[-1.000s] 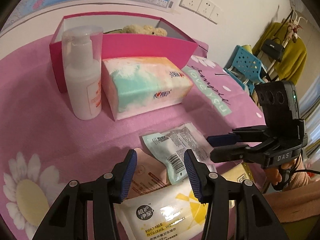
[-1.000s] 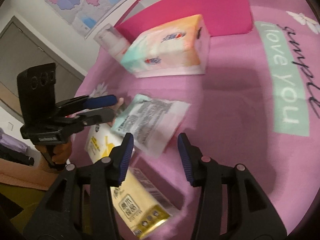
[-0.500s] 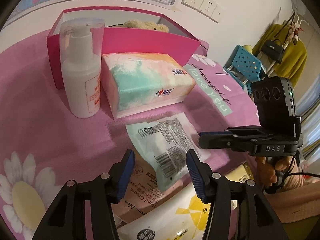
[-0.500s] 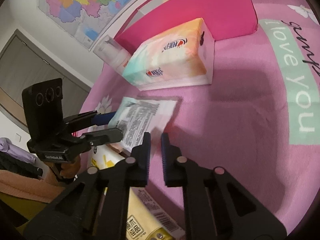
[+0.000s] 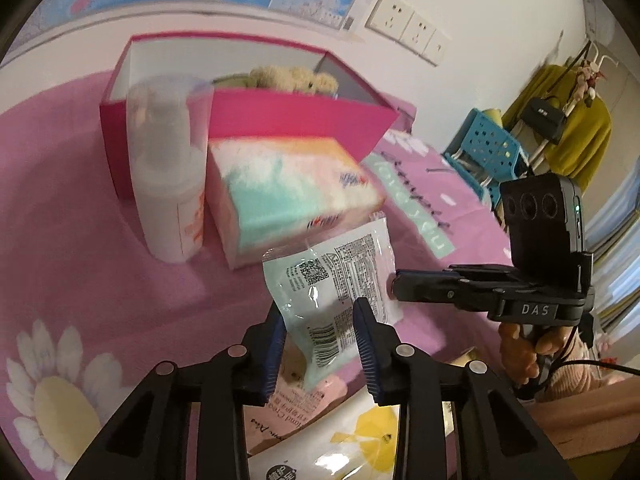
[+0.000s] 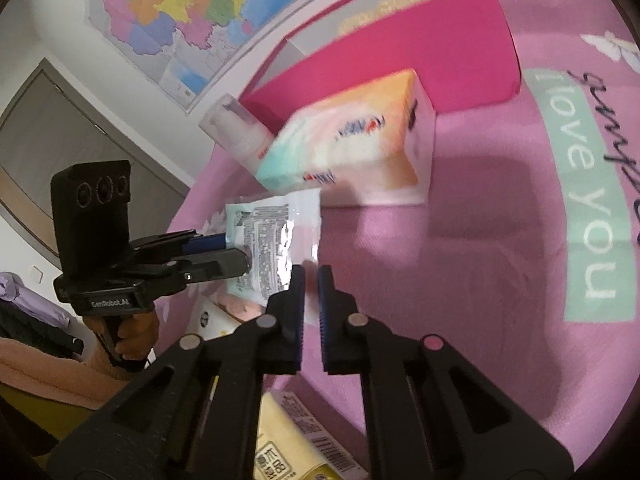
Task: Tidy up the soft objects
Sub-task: 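Lift the plastic packet and carry it over the pink box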
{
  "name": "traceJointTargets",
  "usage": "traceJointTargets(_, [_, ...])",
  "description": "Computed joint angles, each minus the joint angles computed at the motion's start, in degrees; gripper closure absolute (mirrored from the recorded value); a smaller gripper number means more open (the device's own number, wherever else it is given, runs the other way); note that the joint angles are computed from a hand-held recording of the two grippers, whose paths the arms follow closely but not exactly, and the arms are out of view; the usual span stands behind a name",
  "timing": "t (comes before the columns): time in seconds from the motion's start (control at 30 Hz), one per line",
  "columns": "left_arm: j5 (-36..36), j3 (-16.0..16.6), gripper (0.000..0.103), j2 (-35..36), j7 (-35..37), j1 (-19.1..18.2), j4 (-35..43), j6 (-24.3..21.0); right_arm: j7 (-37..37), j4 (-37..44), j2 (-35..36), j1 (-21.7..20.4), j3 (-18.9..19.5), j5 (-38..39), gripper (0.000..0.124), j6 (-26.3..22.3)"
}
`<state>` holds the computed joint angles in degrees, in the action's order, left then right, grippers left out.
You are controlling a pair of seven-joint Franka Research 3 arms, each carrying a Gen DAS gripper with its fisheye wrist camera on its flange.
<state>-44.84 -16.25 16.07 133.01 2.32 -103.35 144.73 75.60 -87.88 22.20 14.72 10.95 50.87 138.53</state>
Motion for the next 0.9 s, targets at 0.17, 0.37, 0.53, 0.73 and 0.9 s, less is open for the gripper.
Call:
traceJointTargets(0.17, [0.7,-0.1,0.074,0.4,0.0,0.0,2.2,-0.3,-0.6,1.5,0.0,-0.1,-0.3,-0.6,0.116,1.2])
traceJointTargets(0.37, [2.6,-0.4,0.074,2.2,-1.7,-0.3,6.8,-0.6,-0.3,4.1,0.7,-0.2,-0.6,-2.0,0.116,2.5])
traceJointTargets(0.53, [4.8,-0.9,0.074,4.3,-3.8,-0.3,11.0,-0.8,-0.2,7.5,2.7,-0.4,-0.5,-3.5,0.116,3.5])
traceJointTargets(0.73, [10.3,-1.3,0.074,8.4,-8.3,-1.4,18.0,-0.7,1.0,12.8,6.1,-0.9,-0.7,-6.3,0.116,4.2])
traceJointTargets(0.9, [15.9,-2.2,0.074,13.5,-12.8,-2.7,26.2,-0.9,3.2,16.5,8.8,-1.7,-0.8,-8.5,0.116,5.0])
